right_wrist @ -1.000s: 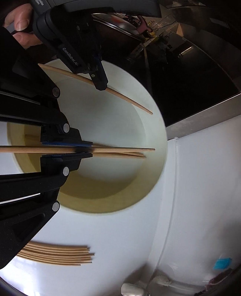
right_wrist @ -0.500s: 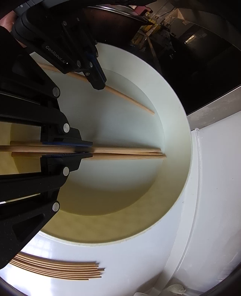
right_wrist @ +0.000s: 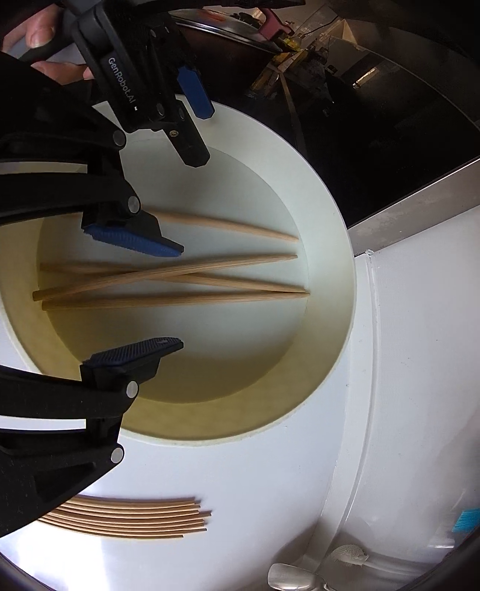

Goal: Organize utensils
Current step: 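Open both tools to drop the chopsticks into the basin, then move both open tools back toward the remaining chopstick bundle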

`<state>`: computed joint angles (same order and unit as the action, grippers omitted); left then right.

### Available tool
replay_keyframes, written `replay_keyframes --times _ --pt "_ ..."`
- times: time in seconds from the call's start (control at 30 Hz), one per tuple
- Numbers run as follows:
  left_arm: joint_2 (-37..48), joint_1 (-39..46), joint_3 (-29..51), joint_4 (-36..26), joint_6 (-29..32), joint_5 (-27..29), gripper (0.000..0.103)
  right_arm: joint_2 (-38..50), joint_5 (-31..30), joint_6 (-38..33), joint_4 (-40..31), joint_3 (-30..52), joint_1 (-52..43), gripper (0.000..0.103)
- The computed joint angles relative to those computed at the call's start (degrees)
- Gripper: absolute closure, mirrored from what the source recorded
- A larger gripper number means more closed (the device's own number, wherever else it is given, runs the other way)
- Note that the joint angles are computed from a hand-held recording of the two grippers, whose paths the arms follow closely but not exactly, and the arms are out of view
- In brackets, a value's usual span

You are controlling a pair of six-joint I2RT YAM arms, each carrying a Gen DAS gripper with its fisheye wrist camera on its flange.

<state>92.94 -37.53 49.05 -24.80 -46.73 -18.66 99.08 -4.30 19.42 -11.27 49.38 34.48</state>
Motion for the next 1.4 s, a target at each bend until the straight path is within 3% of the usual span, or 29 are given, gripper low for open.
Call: replay_keyframes --times 0.53,0.77,1.03,1.4 --pt "-5.5 -9.9 0.7 -8.4 -8.5 -4.9 0.016 -19.4 2.0 -0.4 -3.7 -12.2 -0.9 0.054" --pt "-4.6 -16.6 3.8 -13.1 -14.1 -7.4 0.016 -30.5 0.7 -4.2 -9.2 -16.9 -5.8 0.051" --pt "-0.7 -22.6 9.6 -17.1 -19.3 -10.1 0.010 -40.8 -4.6 -11.9 -15.9 -22.1 -17.9 0.050" --pt "11.5 -29.5 23.0 -18.3 -22.0 -9.9 0.009 -46.2 -13.1 -32.7 -22.9 -25.8 -45.7 0.049"
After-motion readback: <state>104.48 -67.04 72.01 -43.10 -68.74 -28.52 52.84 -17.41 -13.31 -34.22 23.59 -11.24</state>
